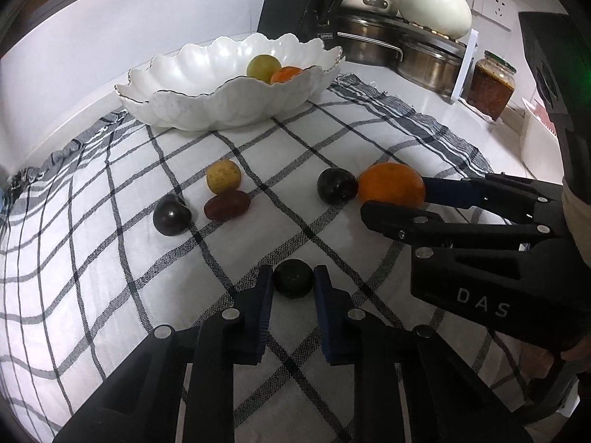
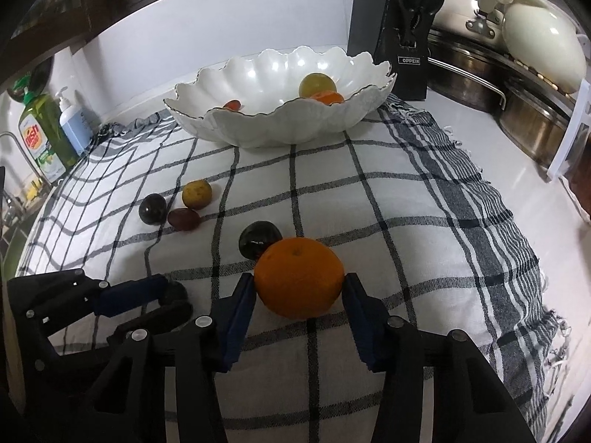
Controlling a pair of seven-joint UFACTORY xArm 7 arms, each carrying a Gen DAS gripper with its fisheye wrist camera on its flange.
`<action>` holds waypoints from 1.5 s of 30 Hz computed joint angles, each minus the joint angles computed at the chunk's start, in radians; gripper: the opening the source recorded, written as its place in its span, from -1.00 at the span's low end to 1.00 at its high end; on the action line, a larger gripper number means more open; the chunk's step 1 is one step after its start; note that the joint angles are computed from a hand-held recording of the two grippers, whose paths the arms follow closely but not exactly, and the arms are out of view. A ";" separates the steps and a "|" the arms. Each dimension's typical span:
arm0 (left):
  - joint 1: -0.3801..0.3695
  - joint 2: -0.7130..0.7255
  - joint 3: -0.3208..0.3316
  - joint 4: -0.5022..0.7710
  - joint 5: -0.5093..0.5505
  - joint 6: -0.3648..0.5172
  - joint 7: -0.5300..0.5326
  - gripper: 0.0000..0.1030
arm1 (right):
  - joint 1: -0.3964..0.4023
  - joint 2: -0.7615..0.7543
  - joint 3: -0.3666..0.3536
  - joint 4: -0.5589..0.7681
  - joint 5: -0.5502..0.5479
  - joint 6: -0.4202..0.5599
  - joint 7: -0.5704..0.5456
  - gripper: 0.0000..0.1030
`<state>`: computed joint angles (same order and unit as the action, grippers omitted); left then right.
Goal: Organize fruits
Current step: 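Grasp a dark grape with the left tool while the right tool grasps the orange, then carry both fruits over the white bowl and open both tools to drop them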
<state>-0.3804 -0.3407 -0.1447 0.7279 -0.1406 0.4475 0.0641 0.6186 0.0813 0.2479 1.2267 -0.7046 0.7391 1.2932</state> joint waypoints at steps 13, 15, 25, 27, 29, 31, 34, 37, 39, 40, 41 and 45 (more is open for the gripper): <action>0.021 -0.046 0.011 0.005 0.008 -0.009 -0.035 -0.57 | 0.008 -0.022 0.014 0.006 -0.024 0.026 0.005 -0.06; 0.027 -0.056 0.011 0.006 0.013 -0.018 -0.039 -0.57 | 0.010 -0.025 0.017 0.010 -0.031 0.032 0.010 -0.06; 0.041 -0.103 0.023 0.028 0.026 -0.045 -0.037 -0.57 | 0.021 -0.038 0.035 0.065 -0.089 0.067 0.032 -0.06; 0.050 -0.109 0.026 0.036 0.030 -0.051 -0.042 -0.57 | 0.024 -0.038 0.036 0.080 -0.103 0.077 0.037 -0.06; 0.056 -0.109 0.031 0.047 0.033 -0.058 -0.040 -0.57 | 0.026 -0.040 0.037 0.094 -0.118 0.085 0.042 -0.06; 0.065 -0.109 0.034 0.057 0.039 -0.068 -0.037 -0.57 | 0.028 -0.040 0.039 0.108 -0.134 0.096 0.039 -0.06; 0.075 -0.103 0.035 0.071 0.047 -0.084 -0.035 -0.57 | 0.034 -0.028 0.040 0.141 -0.169 0.122 0.027 -0.06; 0.080 -0.088 0.040 0.092 0.050 -0.103 -0.030 -0.57 | 0.039 -0.010 0.032 0.179 -0.198 0.132 0.016 -0.06; 0.075 -0.071 0.050 0.110 0.040 -0.119 -0.019 -0.57 | 0.041 -0.002 0.025 0.195 -0.205 0.131 0.010 -0.06; 0.077 -0.062 0.051 0.119 0.039 -0.127 -0.019 -0.57 | 0.040 0.003 0.020 0.204 -0.207 0.123 0.006 -0.06; 0.082 -0.049 0.049 0.132 0.041 -0.136 -0.019 -0.57 | 0.038 0.009 0.014 0.214 -0.212 0.117 0.003 -0.06; 0.092 0.001 0.049 0.186 0.048 -0.149 -0.010 -0.57 | 0.040 0.043 -0.008 0.265 -0.231 0.119 -0.020 -0.06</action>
